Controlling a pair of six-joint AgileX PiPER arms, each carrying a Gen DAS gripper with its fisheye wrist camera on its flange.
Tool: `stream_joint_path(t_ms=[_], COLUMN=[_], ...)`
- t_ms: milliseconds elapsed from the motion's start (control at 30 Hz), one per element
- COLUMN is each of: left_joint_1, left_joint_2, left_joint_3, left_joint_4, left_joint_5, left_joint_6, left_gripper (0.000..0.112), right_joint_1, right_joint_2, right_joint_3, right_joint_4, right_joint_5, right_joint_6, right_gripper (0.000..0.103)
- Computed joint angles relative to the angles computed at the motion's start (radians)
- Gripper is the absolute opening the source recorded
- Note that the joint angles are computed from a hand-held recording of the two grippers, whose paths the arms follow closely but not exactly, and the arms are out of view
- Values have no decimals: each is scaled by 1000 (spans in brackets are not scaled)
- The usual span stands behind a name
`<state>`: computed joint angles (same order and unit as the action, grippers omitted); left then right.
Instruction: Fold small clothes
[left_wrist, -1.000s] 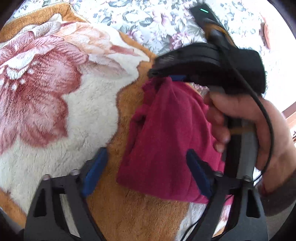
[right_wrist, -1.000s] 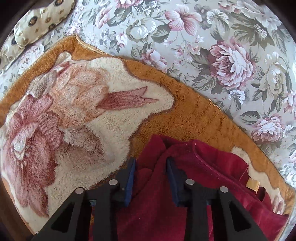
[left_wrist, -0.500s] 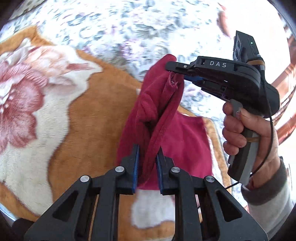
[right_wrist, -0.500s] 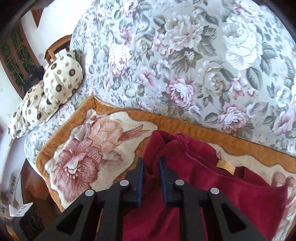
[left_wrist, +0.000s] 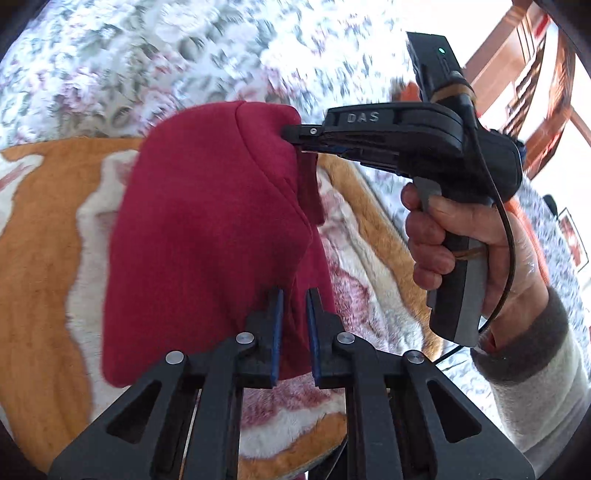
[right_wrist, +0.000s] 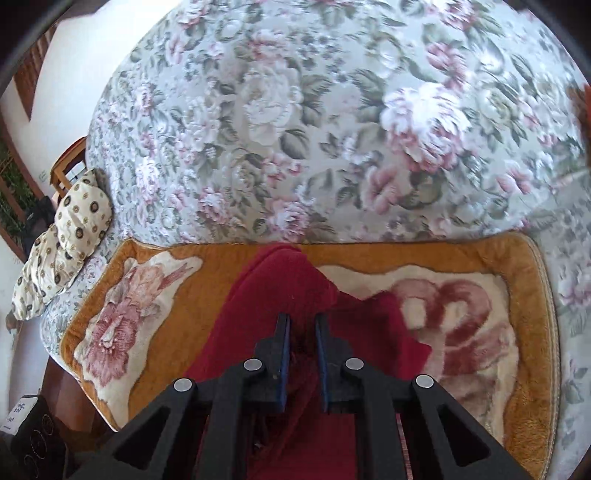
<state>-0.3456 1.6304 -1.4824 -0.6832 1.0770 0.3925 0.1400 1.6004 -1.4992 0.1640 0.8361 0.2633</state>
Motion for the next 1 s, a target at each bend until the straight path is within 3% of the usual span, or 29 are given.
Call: stream_joint_path(t_ms=[133,233,367,433,500,567,733,867,1000], left_joint_1=[-61,-59,10,57,88,110,142,132,118], left_joint_2=[46,23,-50,-83,-98,-88,-54,-42,-26], left_joint_3=[-18,-32,-33,-13,4,15,65,92,102], left_joint_4=[61,84,89,100,140,188,198,207,226], left_joint_5=[-12,15,72,71,44,16,-18,-53,-70], left_joint_6=[-32,-6,48,75,79,57,27,40,33], left_gripper=[11,11,11,12,12,12,12,12,12], right_joint_1=[-50,-82,-114,-129,-123,-118,-71,-90,-120], right_joint_2=[47,79,-12,-108,-195,-257,-264,-190,-177], right_joint_3=[81,108,173,237,298,366,466,490,543], right_joint_4=[-40,77,187,253,296,382,472,600,834], right_joint_5=[-66,-101,-128,-137,-136,-134,-160,-189,-239], right_joint_6=[25,-52,-65,-101,-120,-169,-199,-263,-454], right_gripper=[2,2,3,8,34,46,46,50,55])
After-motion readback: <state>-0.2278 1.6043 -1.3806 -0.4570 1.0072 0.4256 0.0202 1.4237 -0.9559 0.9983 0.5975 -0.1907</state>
